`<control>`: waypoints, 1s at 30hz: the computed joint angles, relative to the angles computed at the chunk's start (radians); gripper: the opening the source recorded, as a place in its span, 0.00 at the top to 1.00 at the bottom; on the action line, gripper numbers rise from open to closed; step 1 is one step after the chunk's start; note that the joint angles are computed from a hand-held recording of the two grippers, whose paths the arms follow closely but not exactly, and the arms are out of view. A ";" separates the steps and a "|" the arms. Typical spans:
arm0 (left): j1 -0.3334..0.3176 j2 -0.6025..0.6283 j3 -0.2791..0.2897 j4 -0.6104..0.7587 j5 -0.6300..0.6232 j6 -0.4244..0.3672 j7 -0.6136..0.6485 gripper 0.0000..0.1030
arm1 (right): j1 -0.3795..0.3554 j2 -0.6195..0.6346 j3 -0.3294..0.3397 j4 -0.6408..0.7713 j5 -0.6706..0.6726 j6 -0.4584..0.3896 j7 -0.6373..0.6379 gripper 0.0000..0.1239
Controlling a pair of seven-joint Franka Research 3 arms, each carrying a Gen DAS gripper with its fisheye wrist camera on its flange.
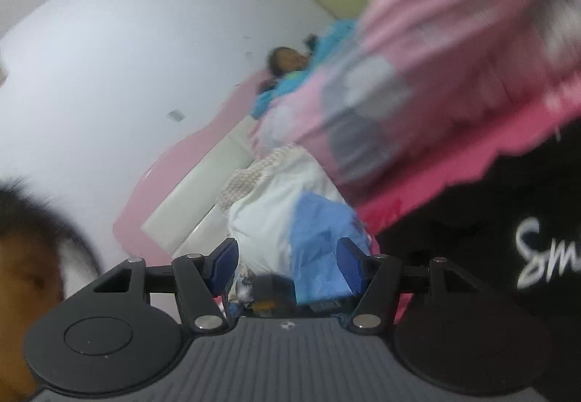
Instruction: Fold clothes
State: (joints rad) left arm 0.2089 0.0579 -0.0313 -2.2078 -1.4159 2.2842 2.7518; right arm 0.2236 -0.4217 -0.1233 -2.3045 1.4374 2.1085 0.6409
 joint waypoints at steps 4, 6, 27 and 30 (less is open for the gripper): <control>-0.026 -0.034 -0.008 -0.028 0.031 0.252 0.019 0.95 | -0.002 0.062 -0.001 0.009 0.033 -0.017 0.018 0.49; -0.046 -0.039 -0.019 -0.024 0.030 0.398 0.061 0.95 | -0.014 0.065 -0.005 0.000 0.034 -0.030 0.019 0.49; -0.160 -0.266 0.044 -0.166 0.058 0.626 0.063 0.43 | -0.099 -0.004 -0.034 -0.068 -0.032 -0.033 0.007 0.46; -0.178 -0.295 0.089 -0.174 0.031 0.458 -0.004 0.43 | -0.091 -0.010 -0.030 -0.067 -0.042 -0.027 -0.009 0.46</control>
State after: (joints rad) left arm 0.0313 -0.2369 0.0572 -2.3817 -1.3851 2.7419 2.7478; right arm 0.1331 -0.4314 -0.1529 -2.3715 1.3953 2.0816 0.6319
